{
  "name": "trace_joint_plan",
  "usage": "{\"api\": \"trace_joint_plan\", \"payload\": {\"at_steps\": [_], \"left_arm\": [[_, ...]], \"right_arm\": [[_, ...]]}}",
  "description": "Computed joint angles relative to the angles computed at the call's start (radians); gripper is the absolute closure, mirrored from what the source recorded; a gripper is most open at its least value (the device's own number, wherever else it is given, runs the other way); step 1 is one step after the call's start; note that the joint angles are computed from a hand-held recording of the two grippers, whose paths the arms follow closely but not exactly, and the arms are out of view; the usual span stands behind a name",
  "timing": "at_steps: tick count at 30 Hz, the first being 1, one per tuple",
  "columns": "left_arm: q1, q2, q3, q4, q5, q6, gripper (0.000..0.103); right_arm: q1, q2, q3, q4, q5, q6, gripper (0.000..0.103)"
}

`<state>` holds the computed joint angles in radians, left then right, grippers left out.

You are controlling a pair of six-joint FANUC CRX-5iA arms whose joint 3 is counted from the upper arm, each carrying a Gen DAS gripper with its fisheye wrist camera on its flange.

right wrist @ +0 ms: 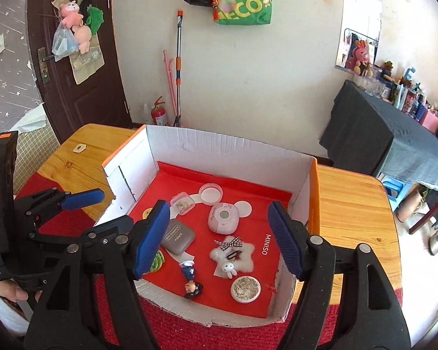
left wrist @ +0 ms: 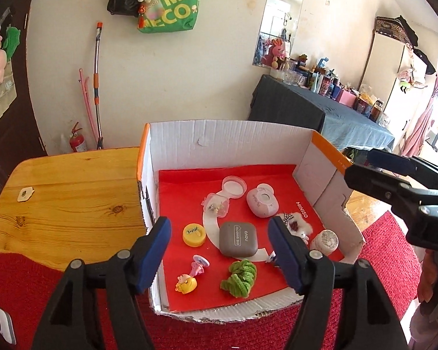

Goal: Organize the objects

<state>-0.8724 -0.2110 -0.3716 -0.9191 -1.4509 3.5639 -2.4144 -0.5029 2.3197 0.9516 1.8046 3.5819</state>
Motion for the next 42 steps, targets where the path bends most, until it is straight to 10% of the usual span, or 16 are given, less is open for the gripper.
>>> {"api": "trace_joint_plan", "payload": {"at_steps": [11, 42], "left_arm": [[-0.071, 0.092, 0.033, -0.037, -0.092, 0.068, 0.011], [-0.031, 0.251, 0.027, -0.022, -0.105, 0.144, 0.002]], "right_arm": [[0.085, 0.002, 0.117, 0.133, 0.029, -0.138, 0.006], [0.036, 0.024, 0.310, 0.055, -0.014, -0.362, 0.002]]}}
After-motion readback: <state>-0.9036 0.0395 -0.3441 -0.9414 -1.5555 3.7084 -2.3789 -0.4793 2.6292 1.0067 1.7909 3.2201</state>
